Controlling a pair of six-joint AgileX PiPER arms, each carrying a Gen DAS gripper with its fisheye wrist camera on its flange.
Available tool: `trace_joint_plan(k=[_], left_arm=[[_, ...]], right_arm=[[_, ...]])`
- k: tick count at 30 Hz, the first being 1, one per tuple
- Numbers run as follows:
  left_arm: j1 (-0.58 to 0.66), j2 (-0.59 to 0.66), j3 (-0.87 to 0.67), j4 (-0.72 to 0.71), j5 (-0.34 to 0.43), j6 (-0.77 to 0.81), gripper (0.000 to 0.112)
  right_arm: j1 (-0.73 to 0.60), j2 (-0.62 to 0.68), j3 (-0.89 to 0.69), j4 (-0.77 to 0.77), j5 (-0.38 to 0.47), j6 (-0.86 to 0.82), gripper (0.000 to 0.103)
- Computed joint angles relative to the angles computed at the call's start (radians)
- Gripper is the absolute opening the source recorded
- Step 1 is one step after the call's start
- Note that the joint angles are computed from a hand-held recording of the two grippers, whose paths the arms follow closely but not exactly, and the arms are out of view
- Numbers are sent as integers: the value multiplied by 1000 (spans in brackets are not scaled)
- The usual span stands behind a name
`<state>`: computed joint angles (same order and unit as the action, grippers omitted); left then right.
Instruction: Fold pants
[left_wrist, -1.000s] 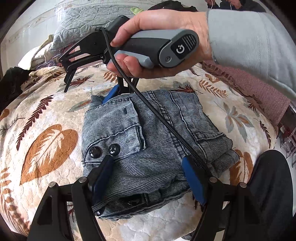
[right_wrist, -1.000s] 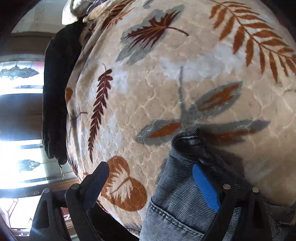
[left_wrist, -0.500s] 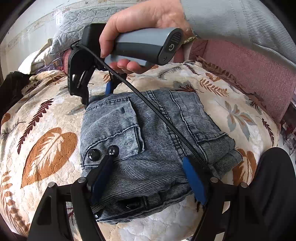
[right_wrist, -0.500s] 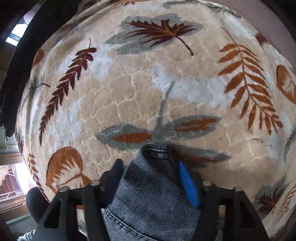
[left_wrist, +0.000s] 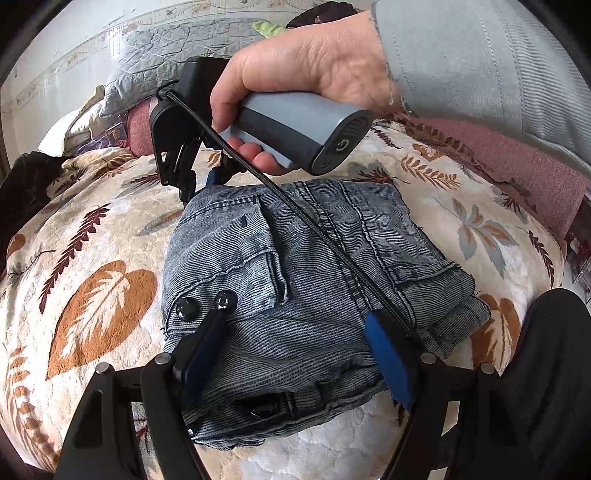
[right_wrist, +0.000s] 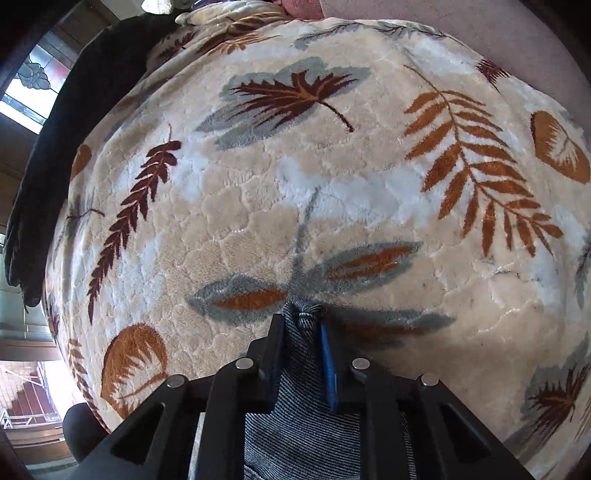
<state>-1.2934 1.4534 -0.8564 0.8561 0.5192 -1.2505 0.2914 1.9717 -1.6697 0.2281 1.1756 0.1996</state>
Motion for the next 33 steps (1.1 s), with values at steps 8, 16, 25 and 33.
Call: trace_joint_plan(k=[8, 16, 25, 33], left_arm=[[-14, -12, 25, 67, 0, -62, 79], [-33, -23, 38, 110, 9, -120, 79], [-76, -289, 168, 303, 4, -374, 79], [225, -321, 147, -178, -78, -8, 79]], right_arm=[[-65, -199, 95, 126, 4, 11, 26], [-69, -284, 427, 150, -175, 120, 26], [-10, -715, 765, 37, -282, 161, 68], [135, -984, 846, -191, -252, 376, 67]])
